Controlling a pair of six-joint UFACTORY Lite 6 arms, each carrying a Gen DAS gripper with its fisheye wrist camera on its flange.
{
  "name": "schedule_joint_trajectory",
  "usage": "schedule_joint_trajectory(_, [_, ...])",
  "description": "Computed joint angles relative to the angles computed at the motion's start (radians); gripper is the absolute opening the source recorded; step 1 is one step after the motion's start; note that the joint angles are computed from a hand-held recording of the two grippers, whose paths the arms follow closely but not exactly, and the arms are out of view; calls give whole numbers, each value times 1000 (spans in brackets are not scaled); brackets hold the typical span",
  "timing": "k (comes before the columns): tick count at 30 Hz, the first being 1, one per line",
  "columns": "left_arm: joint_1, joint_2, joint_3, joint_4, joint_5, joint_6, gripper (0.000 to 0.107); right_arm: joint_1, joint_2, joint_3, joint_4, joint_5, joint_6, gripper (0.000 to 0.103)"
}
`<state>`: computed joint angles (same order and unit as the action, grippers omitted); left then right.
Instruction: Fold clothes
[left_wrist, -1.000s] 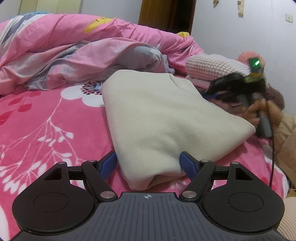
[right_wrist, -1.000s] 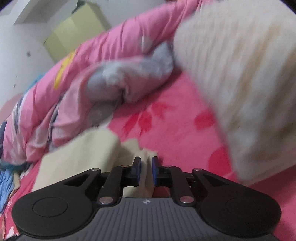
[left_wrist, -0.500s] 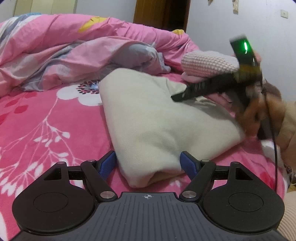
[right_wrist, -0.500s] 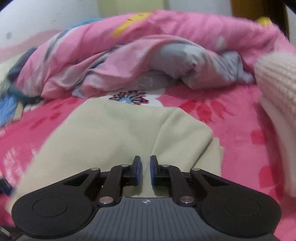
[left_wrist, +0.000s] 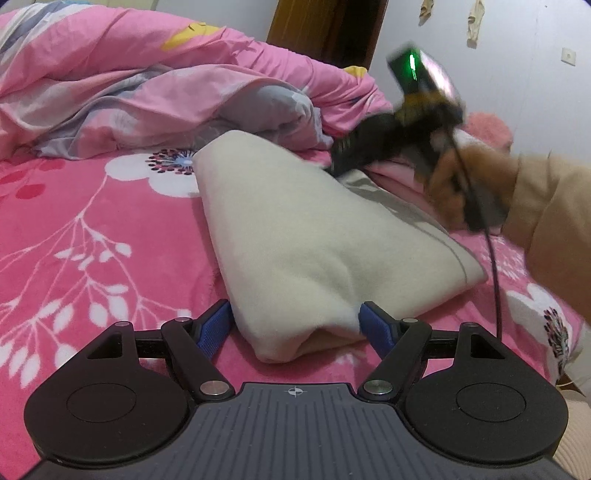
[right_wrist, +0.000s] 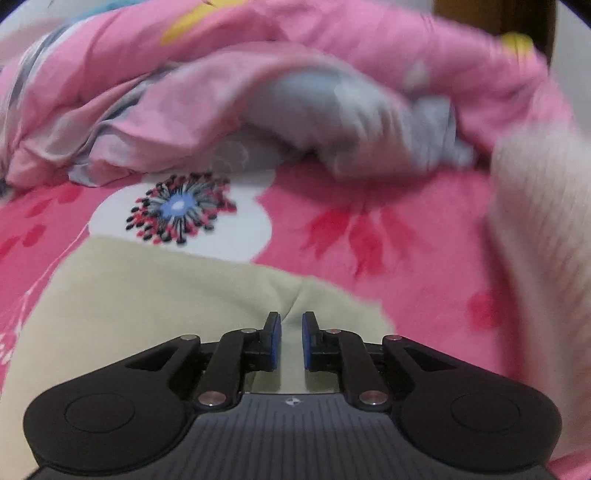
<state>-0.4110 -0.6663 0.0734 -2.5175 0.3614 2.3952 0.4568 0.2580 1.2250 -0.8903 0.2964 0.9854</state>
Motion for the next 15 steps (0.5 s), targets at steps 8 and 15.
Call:
schedule_joint_trajectory(8, [-23, 4, -4, -85, -7, 65, 76, 117, 296, 298, 523, -89, -590, 11])
schedule_joint_trajectory(15, [1, 11, -6, -34, 15, 22, 76, 102, 273, 313, 744, -78, -733, 12])
